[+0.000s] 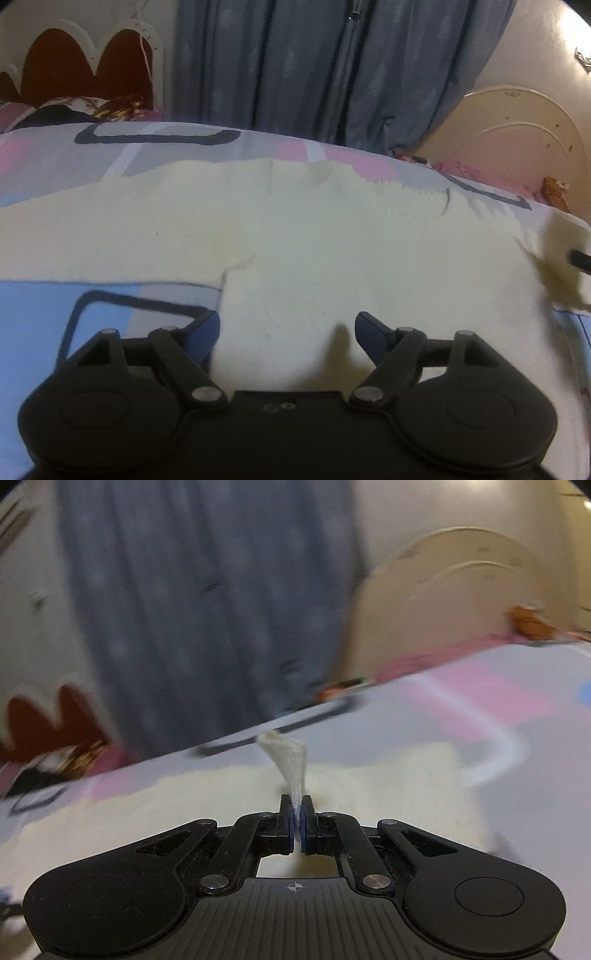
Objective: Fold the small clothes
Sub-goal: 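Fold the held sleeve across the sweater body and open the right gripper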
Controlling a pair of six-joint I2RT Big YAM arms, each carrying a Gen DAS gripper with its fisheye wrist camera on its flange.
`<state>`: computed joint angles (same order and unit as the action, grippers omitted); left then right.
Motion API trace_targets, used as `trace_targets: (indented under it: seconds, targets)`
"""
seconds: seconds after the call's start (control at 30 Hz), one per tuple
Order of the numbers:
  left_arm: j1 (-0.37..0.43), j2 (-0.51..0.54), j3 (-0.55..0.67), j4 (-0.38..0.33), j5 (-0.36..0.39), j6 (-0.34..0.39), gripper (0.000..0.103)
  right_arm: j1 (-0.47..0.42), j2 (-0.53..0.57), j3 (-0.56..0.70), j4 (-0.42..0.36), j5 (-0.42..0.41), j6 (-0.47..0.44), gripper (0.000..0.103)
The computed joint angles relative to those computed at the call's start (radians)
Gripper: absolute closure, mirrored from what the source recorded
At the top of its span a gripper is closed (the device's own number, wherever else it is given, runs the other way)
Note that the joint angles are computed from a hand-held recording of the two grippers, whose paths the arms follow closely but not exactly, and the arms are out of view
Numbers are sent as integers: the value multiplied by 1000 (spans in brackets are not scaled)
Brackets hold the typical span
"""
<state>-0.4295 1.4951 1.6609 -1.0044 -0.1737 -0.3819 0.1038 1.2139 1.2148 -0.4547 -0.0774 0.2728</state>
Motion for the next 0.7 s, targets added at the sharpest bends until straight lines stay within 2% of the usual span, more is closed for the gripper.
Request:
trace_targets:
  seconds: [0.07,0.2,0.33,0.4,0.43,0.5,0.53,0.63,0.7]
  targets:
    - [21,3,10,-8,9,30,27,90,27,15,6,31,0,101]
    - [69,-9,9,13,59,28,29,246,101,54,22,78,11,101]
    - [108,-8,16,28,111,44,30,349,188,93,33,95,-9,101]
    - [116,-4,19,38,141,53,30,379,227,116,12,102,-23,100]
    - [117,2,23,40,152,57,30,388,235,113,27,121,-36,99]
    - [116,18,33,45,179,56,30,393,212,88,57,121,-69,75]
    - [111,32,44,47,196,45,31,384,192,60,93,106,-74,72]
    - [91,77,74,64,237,11,34,370,145,21,95,138,-50,72]
    - [74,105,90,88,282,-2,47,332,107,-18,109,98,25,73]
